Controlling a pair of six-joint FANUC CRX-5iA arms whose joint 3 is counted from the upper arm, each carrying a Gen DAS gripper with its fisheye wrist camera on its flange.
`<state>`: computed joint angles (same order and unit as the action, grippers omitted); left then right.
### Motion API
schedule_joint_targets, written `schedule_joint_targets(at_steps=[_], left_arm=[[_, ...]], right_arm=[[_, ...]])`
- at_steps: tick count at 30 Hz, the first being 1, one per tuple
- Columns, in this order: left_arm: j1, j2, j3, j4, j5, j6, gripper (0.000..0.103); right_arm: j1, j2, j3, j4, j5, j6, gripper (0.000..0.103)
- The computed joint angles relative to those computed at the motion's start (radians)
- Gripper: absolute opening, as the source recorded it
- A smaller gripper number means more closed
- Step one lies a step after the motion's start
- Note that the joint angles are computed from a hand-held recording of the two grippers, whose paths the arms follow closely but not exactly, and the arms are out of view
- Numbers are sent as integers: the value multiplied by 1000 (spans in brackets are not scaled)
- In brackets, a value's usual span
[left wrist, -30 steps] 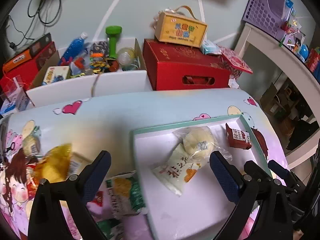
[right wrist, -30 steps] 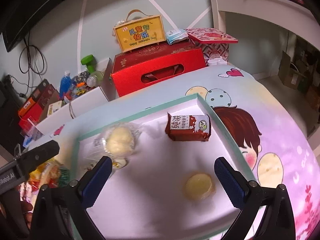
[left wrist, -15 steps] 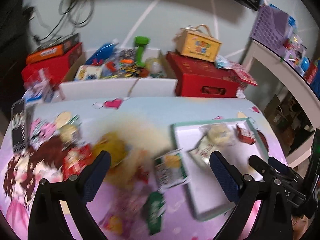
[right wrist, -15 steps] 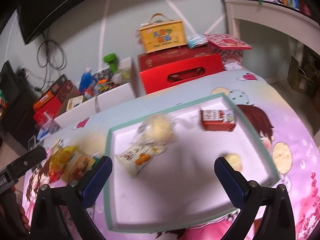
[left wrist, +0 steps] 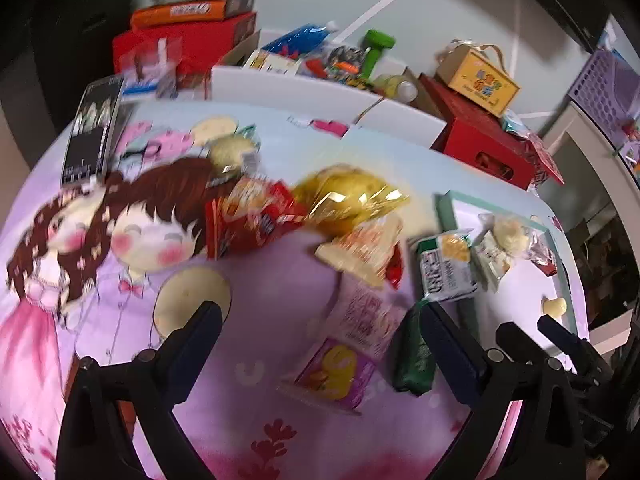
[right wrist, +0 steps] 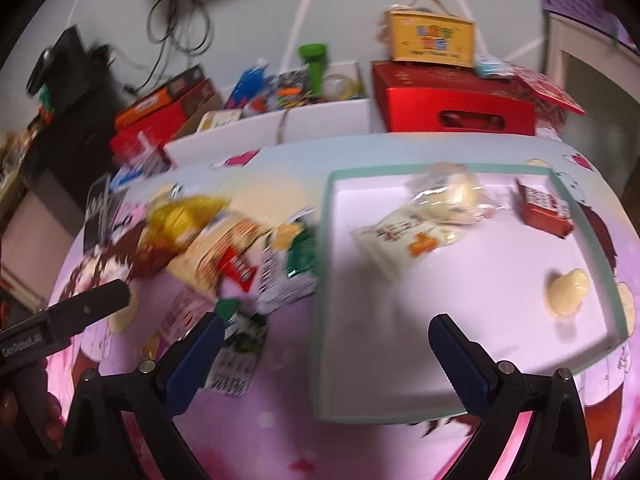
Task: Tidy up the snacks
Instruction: 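Move both tools back over the snack pile, then grasp the purple Daliyuan swiss roll packet with the left tool while the right tool reaches the green carton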
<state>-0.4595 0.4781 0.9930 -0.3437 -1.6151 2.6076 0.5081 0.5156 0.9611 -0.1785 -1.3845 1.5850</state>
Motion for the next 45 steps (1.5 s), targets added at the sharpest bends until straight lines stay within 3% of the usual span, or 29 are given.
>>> schedule_joint_targets(at_steps=[9,15,21,25,29,36,37,38,39,45], left_arm=[[23,-73,-167,54,81,76,99],[37,-66,-195,99,132,70,99],[26,-14,-125,93,108,7,99],[33,-14,-150,119,156,12,98],[37,-5,-149,129,158,14,83],[31,35,-89,127,104,-18,81],[31,32,-93,128,104,-16,71],[32,27,-99,130,107,-14,53],[33,24,-103,132,108,-14,48],[37,7,-127,136,103,-6,46]], right_arm=[[48,-11,-62,52,14,16,103],[45,-16,-81,51,29,16,103],[34,-11,-70,24,13,23,103],[29,-4,-60,19,-4,29,103],[23,-8,-62,15,1,36,103],[17,-3,-49,1,-8,28,103],[17,-5,-51,0,-7,29,103],[17,-6,-54,1,-4,29,103],[18,-8,-57,1,-1,29,103],[27,-20,-78,5,19,34,103]])
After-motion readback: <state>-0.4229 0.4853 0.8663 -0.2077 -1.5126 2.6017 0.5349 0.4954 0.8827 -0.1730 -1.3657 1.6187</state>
